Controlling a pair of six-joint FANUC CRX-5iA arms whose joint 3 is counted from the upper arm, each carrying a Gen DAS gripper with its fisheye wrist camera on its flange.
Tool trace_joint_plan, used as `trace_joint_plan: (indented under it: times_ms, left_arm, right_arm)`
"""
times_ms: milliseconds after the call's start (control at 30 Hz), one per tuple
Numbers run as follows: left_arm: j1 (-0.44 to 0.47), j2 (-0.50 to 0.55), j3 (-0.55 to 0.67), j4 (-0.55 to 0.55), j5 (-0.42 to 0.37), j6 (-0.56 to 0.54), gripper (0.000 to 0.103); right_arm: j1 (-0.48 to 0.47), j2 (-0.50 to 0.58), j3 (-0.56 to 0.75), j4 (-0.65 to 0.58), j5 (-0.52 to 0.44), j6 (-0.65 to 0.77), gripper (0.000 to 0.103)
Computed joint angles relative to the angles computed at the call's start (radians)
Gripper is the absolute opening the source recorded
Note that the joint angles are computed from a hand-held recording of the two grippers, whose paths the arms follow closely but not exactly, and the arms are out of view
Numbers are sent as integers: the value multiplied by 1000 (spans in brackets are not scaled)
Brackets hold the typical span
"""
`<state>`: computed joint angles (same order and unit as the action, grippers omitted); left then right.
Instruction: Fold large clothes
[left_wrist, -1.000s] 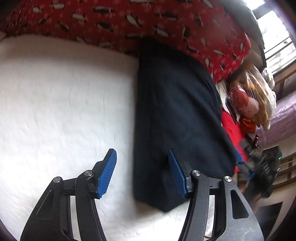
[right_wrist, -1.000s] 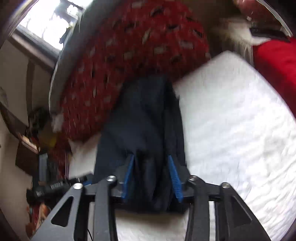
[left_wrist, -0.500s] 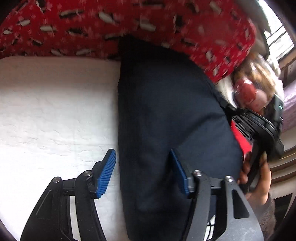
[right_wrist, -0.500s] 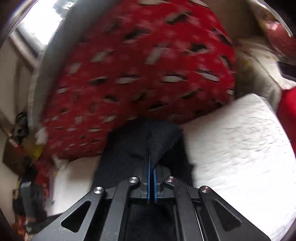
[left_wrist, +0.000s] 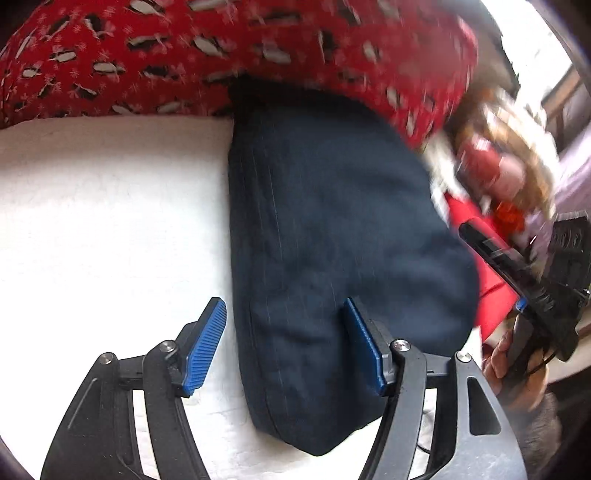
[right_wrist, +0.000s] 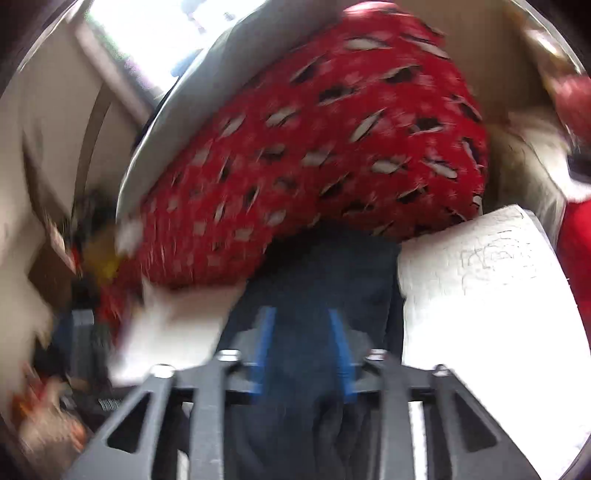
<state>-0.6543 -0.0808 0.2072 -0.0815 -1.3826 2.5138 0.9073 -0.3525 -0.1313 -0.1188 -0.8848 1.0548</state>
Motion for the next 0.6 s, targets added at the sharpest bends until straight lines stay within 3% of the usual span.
trace_joint_plan:
  times_ms: [33,67,100,167,300,367,400,500,600]
  left_arm:
    - [-14,18,8,-12,-21,-2,67]
    - [-4,19,-3,15,-18,-10,67]
    - [9,14,-13,45,-9,-4,67]
    - [14,-20,-25,51,17,32,66]
    - [-37,25,46,-30,-55,27,67]
    - [-24,36,30,3,-52,9,67]
    - [-6,27,10,37,-32,4,66]
    - [53,-64,-86,109,107,9,66]
    - [125,-106,-138,158,183,-8,66]
  right_arm:
    - [67,4,-26,116,-59,-46,37]
    - [117,42,-28,194,-171,-51,39]
    - [143,68,-38,219,-232,-52,38]
    - [148,22,-67,222,-222,-111,40]
    - [189,-98,-125,273,-144,-229,40]
    - [222,-56,-116,295,-240,-217,41]
    - [218,-27,-107,269,-292,-176,46]
    - [176,-35,-78,221,-300,-198,53]
    - [76,-58,-49,150,-203,-241,60]
